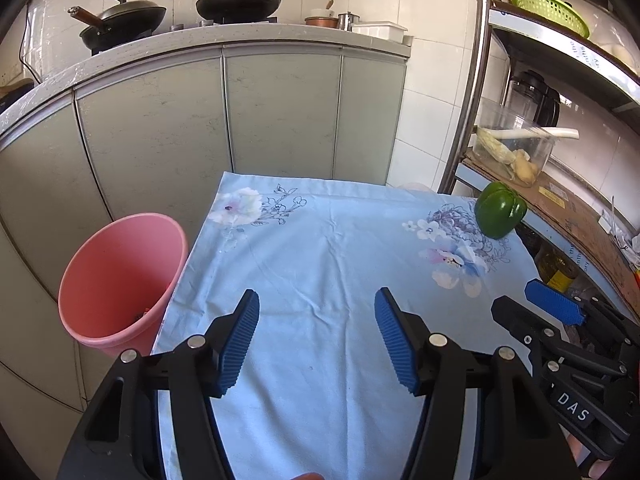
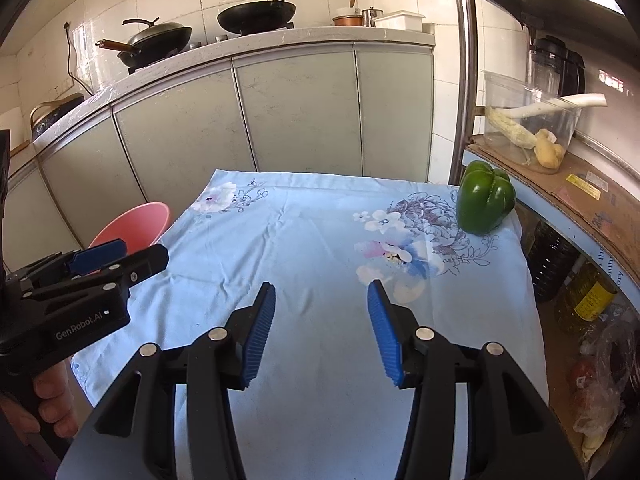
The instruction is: Collect trash
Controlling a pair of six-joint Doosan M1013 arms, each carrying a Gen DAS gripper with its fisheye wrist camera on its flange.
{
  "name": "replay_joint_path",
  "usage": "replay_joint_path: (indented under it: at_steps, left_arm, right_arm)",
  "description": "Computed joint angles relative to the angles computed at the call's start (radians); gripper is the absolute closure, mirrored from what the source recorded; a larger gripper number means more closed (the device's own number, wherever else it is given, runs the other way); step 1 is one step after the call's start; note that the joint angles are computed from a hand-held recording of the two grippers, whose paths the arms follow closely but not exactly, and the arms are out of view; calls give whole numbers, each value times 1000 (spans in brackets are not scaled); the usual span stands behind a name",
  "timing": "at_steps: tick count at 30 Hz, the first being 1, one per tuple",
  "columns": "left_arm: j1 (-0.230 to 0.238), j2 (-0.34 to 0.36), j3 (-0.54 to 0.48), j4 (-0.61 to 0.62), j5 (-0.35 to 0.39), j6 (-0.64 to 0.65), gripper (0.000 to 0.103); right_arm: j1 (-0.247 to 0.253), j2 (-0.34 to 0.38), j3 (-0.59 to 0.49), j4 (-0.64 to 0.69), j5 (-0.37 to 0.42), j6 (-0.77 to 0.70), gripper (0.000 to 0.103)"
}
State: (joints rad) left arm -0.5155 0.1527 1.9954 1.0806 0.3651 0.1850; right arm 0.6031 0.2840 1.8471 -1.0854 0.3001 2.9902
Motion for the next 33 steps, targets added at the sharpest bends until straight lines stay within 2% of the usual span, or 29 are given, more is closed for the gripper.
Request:
replay_joint_path:
  at_steps: [17, 33]
  left_arm:
    - [2, -3, 7, 3, -4, 4, 44]
    - [8, 0, 9, -12, -7, 14, 45]
  right_arm:
    - [6, 10, -10, 68, 2, -82, 54]
    - [8, 9, -11, 34, 8, -48, 54]
